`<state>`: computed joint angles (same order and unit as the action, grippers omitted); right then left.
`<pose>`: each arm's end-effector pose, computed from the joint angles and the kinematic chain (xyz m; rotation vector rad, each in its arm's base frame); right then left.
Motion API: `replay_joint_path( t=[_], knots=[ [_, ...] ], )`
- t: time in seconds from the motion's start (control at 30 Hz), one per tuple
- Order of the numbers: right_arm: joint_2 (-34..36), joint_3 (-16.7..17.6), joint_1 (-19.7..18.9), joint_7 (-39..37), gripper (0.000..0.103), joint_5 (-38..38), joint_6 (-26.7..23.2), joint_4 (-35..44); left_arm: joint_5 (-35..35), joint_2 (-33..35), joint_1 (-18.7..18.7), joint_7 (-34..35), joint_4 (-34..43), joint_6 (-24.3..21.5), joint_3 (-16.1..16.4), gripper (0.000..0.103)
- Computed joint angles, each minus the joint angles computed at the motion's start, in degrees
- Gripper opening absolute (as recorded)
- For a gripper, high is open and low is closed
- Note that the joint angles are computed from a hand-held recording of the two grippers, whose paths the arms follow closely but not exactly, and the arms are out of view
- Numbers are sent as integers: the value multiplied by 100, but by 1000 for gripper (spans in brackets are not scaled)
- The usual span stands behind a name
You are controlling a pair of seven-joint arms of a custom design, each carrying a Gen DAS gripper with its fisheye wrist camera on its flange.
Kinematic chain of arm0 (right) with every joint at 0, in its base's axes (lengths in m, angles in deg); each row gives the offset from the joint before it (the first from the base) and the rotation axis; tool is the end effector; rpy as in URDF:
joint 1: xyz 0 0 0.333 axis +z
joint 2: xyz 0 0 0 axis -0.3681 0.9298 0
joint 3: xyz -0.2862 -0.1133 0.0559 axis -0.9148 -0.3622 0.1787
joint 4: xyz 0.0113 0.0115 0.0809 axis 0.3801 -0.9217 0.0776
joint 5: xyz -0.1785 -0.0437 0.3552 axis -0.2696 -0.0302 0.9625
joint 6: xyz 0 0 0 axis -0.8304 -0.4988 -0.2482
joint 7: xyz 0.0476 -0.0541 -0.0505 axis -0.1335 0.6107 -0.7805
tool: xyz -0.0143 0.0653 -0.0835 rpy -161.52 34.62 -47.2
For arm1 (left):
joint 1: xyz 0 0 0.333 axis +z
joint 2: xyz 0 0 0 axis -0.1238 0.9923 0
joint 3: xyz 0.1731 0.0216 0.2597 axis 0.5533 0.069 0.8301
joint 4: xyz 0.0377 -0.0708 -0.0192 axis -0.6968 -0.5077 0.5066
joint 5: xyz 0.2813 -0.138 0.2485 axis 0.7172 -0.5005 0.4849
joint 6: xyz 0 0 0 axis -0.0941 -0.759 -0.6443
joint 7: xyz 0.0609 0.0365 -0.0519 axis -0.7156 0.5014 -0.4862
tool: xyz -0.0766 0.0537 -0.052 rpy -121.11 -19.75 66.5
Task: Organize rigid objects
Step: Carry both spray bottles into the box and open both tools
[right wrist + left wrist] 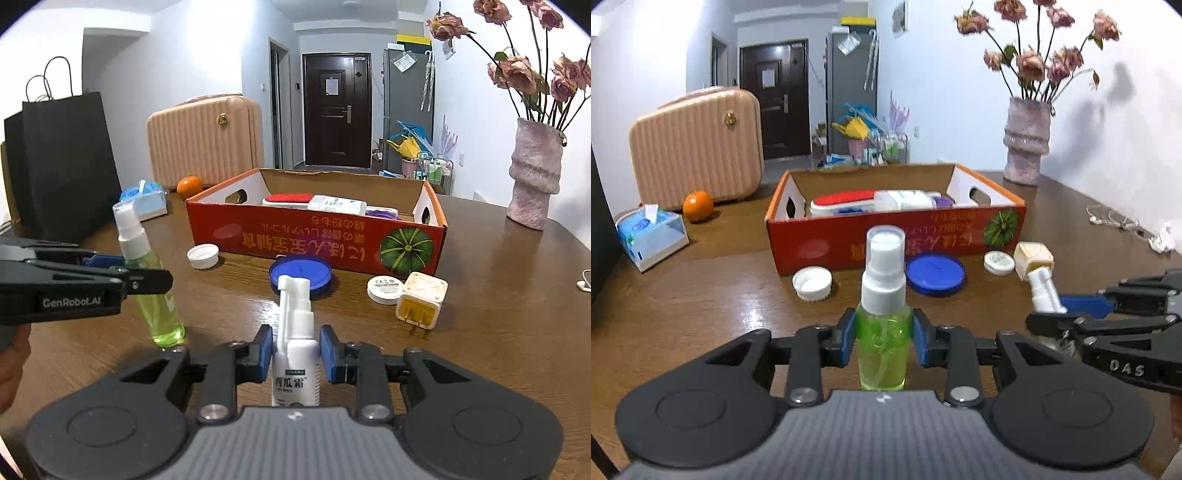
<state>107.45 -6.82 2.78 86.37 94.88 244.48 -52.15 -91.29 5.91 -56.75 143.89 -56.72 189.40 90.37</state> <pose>0.6097 0.2229 0.3162 -1.7644 1.3734 -0.7092 0.6410 -0.3512 0.3369 -1.3827 1.8967 -1.0397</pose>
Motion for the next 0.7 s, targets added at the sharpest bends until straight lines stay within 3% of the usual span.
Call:
replay_joint_path(
  t=[0.13,0.23,0.5,0.7],
  knots=[
    [-94,271,-290,180,26,-227,480,-250,17,-49,243,106,-24,67,-272,33],
    [-59,292,-311,188,24,-241,815,-307,-26,40,161,79,68,-51,-164,33],
    [-64,204,-176,-52,22,-66,636,-273,59,-14,223,-47,-31,-35,-241,32],
    [-13,40,48,-333,28,242,452,-123,101,2,265,-51,-7,-2,-281,31]
  ],
)
